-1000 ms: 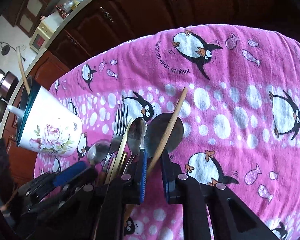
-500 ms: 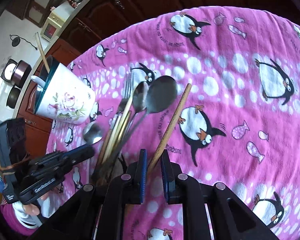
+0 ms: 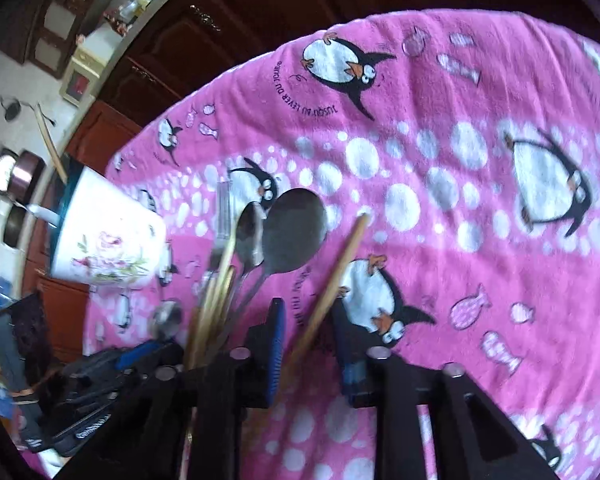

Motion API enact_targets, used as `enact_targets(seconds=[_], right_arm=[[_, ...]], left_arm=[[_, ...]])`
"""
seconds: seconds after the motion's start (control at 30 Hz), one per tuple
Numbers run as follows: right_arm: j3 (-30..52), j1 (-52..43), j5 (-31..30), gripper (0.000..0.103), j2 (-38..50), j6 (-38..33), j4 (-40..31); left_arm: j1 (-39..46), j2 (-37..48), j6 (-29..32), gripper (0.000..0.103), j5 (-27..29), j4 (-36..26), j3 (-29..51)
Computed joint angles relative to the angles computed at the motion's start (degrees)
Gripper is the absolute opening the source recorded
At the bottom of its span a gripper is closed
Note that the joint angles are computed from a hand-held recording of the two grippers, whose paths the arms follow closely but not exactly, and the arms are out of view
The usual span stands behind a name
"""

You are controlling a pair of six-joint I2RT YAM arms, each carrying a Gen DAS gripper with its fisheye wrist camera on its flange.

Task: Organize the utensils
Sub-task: 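Grasp a metal spoon with the left gripper while the right gripper grasps a wooden chopstick, then carry the metal spoon to the cup with the left gripper while the right gripper lowers the chopstick in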

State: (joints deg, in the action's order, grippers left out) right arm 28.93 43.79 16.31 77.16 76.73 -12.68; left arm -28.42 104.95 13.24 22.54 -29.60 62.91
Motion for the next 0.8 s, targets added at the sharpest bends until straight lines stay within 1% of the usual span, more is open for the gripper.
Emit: enact_targets(seconds=[0.03,0.07,0.1,0.2,0.37,0.43,0.63,0.73,0.8], right_arm=[[0.45,1.12,1.33,0.013,-0.24,0.65,-1.10],[0.79,2.18,2.54,0.013,-0.29,1.50,-1.88],[1.21,4.12,4.97,0.012,-1.52,2.98,-3.69],[1.95,8.57,9.93,0.011,-4.96,5.86,-7.29],[6.50,15.31,17.48,0.009,-9.12,9.64,-16.58],[10.00,17.84,20.56,0.008,-8.61,10.13,-20.76],[17.73,22.21,25.87,0.005,-5.64,11.01,-27.75],[21.45,23.40,27.73,0.005,-5.04,9.99,-30.95],[23.07,23.03,28.10,0.005,-4.69,8.08,-31.00]], left_arm=[[-0.06,0.05,0.09,0.004,-0.02,-0.28,0.14],[0.57,-0.11,0.41,0.004,1.23,-1.06,0.30],[1.13,-0.34,0.63,0.003,2.43,-1.68,0.41],[3.31,-4.25,2.54,0.003,5.35,-2.98,-1.14],[6.96,-11.34,6.05,0.002,10.51,-7.18,-1.60],[8.29,-13.25,7.30,0.001,12.14,-9.06,-1.02],[10.92,-16.98,9.04,0.001,14.46,-13.30,0.64],[12.64,-18.82,10.26,0.002,16.15,-15.63,2.28],[14.01,-19.81,11.25,0.001,17.60,-17.58,4.20]])
